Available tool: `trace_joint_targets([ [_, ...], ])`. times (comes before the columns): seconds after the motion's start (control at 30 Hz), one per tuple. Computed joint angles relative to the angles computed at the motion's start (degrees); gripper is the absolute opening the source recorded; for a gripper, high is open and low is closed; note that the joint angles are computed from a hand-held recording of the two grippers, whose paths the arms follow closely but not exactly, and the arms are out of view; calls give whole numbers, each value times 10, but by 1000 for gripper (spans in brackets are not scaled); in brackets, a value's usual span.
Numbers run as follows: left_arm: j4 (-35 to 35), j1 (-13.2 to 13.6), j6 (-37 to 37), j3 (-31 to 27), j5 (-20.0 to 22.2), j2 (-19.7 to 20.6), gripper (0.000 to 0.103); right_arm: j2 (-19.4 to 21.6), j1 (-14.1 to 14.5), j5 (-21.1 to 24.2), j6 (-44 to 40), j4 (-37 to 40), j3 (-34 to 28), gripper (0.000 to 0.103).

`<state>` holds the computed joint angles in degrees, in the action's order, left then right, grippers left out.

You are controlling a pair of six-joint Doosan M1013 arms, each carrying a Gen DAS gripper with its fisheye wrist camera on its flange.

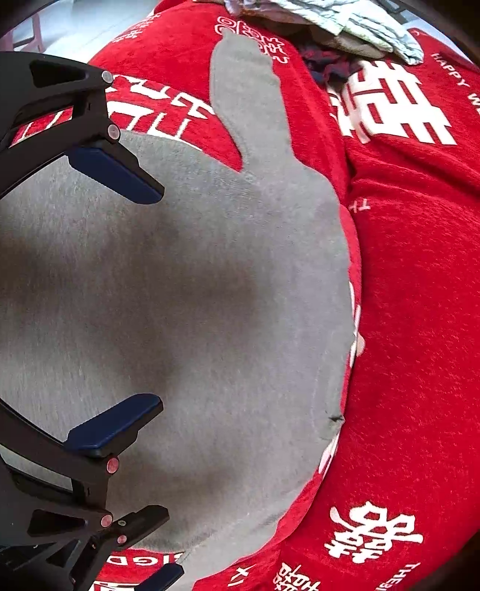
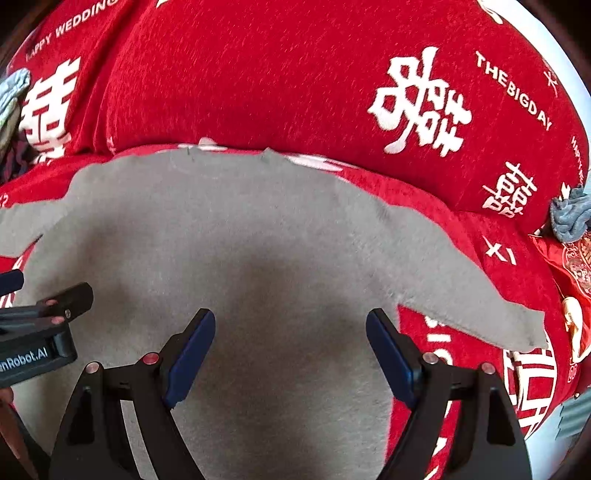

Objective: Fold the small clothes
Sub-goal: 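Move the right gripper to the sweater sleeve cuff and grasp it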

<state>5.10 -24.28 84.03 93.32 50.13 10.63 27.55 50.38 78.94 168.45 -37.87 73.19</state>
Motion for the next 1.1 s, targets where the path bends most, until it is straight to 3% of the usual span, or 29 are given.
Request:
trace_joint_targets([
  [0.47, 25, -43, -9, -5, -11, -2, 103, -41, -5, 4, 51, -32, 52, 86],
  [1.1, 64, -136, -22, -13, -12, 14, 103, -137, -26, 15, 163, -28, 190, 86],
])
